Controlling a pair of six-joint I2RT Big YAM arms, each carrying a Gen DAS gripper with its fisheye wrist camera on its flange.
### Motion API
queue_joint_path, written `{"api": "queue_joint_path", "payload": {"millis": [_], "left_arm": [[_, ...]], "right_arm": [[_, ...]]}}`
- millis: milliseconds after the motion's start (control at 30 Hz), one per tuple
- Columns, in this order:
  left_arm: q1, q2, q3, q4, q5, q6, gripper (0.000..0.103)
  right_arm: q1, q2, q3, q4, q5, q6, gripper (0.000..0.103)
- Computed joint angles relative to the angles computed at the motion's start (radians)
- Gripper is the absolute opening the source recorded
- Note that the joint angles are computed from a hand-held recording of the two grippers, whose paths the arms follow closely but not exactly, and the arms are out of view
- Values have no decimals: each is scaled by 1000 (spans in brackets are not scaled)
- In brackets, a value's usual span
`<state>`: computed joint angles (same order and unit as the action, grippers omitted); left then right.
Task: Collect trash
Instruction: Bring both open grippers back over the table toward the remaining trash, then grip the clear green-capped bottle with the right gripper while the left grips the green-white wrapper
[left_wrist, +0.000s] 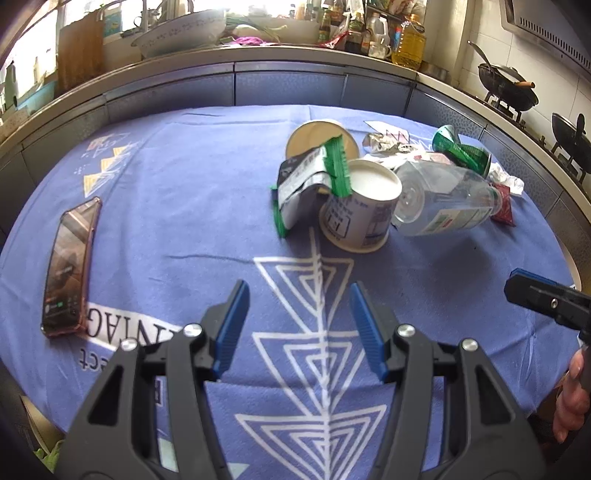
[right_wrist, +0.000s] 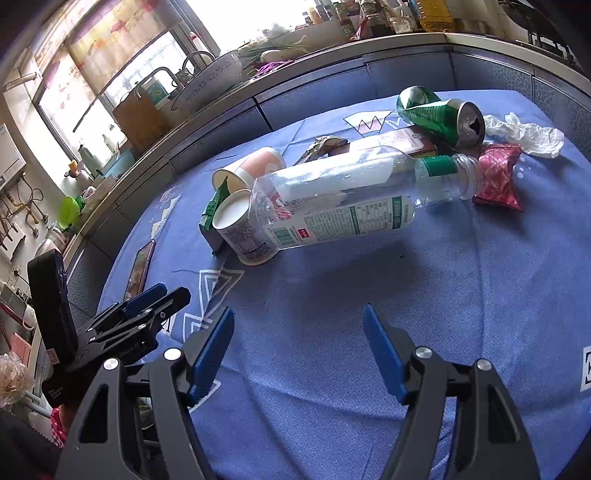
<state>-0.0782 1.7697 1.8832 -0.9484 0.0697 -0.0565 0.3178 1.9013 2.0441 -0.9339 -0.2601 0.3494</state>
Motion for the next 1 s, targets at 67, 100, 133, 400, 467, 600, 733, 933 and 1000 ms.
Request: {"api": "queue_joint_path", "payload": {"millis": [67,100,133,400,467,600,733,933,1000], "left_arm": [[-1,1,2,-3,-5,1,55],[-3,1,3,-4,-11,1,55],[-3,2,4,-5,-17,3,55],[3,19,19,-20,-34,5,55],[7,24,24,-21,-34,5,55],[16,37,34,-26,-36,9,55],[26,49,44,-31,-36,9,55],[39,51,34,-25,-27,9,55],[45,48,26,-20,-23,8,55]], "right_arm": [[-2,1,0,2,-6,-1,71],[-3,3,2,3,-9,0,71],[-5,5,4,3,-14,2,71],[-26,19,19,-4,-33,45,71],[-35,20,22,-1,-34,62,71],[-51,28,34,-6,-35,94,71],[-65,42,52,-17,-47,123,71],[-81,63,77,-28,-75,164,71],[-89,70,85,-30,-92,186,71]]}}
